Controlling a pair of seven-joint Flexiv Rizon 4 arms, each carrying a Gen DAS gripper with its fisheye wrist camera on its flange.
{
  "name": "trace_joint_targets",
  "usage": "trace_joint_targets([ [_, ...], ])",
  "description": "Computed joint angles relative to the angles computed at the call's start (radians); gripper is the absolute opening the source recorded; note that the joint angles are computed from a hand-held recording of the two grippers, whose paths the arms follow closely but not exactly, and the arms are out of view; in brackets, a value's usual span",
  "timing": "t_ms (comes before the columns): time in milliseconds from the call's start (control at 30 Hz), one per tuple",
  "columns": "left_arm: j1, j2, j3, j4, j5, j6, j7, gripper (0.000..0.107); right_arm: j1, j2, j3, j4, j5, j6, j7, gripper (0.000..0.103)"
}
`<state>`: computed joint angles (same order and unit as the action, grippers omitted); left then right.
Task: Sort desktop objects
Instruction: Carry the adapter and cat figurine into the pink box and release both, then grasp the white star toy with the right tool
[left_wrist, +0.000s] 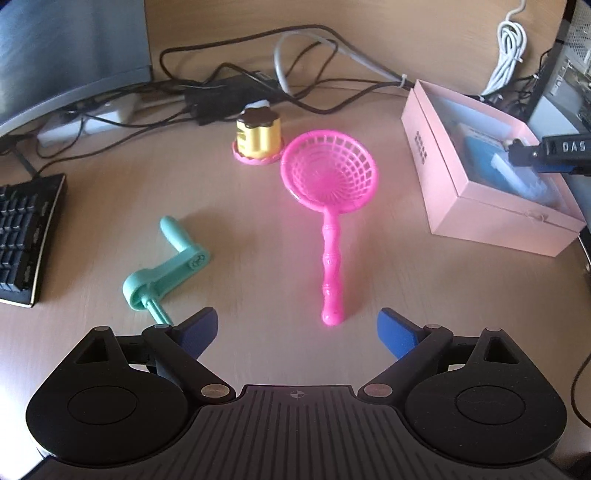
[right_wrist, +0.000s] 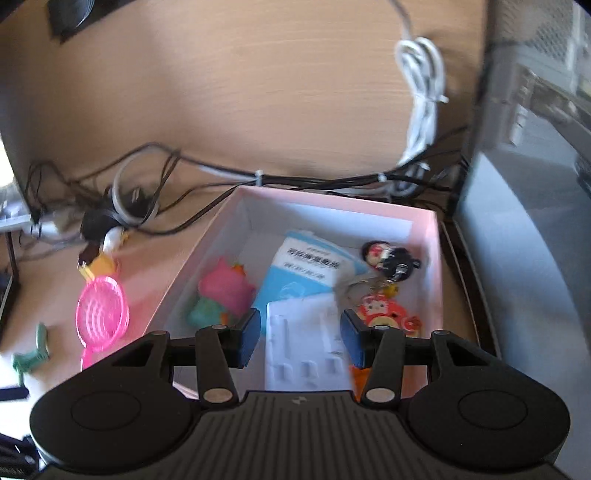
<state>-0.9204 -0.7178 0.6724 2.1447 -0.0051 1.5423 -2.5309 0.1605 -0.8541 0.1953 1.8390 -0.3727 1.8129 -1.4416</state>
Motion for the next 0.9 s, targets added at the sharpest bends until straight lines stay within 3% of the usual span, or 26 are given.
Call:
trace_joint_targets([
  [100, 0.020, 0.000, -0.012, 0.000, -0.003, 0.017, 0.003, 0.097, 0.041, 0.014, -0.034, 0.026, 0.006, 0.044, -0.022, 0.048],
  [267, 0.016, 0.005, -0.009, 0.020, -0.021, 0.038, 0.020, 0.097, 0.035, 0.021, 0.009, 0.037, -0.047, 0.082, -0.059, 0.052],
  [367, 0.004, -0.006, 0.005, 0.037, -0.043, 0.060, 0.027, 0.097, 0.031, 0.024, 0.051, 0.022, -0.098, 0.051, -0.073, 0.053],
  [433, -0.025, -0.015, 0.034, 0.059, -0.067, 0.083, 0.026, 0.097, -0.009, 0.005, 0.140, -0.019, -0.150, -0.012, -0.075, 0.056],
  [533, -0.105, -0.034, 0.104, 0.113, -0.118, 0.131, 0.003, 0.097, -0.090, -0.077, 0.343, -0.122, -0.211, -0.159, -0.127, 0.073],
  [600, -0.174, -0.050, 0.162, 0.150, -0.163, 0.134, -0.015, 0.097, -0.083, -0.146, 0.431, -0.219, -0.208, -0.277, -0.164, 0.074],
  [700, -0.261, -0.065, 0.226, 0.211, -0.240, 0.117, -0.049, 0.097, 0.036, -0.226, 0.410, -0.398, -0.158, -0.440, -0.121, 0.074],
  [767, -0.273, -0.057, 0.228, 0.258, -0.280, 0.143, -0.066, 0.097, 0.104, -0.284, 0.390, -0.517, -0.123, -0.542, -0.094, 0.074],
  [800, -0.272, -0.052, 0.222, 0.280, -0.295, 0.165, -0.072, 0.097, 0.124, -0.299, 0.381, -0.545, -0.111, -0.562, -0.093, 0.072],
  [867, -0.258, -0.044, 0.204, 0.309, -0.319, 0.201, -0.070, 0.098, 0.160, -0.312, 0.353, -0.570, -0.110, -0.588, -0.121, 0.048],
  [900, -0.236, -0.036, 0.186, 0.320, -0.324, 0.222, -0.064, 0.098, 0.186, -0.297, 0.306, -0.544, -0.125, -0.554, -0.127, 0.042],
])
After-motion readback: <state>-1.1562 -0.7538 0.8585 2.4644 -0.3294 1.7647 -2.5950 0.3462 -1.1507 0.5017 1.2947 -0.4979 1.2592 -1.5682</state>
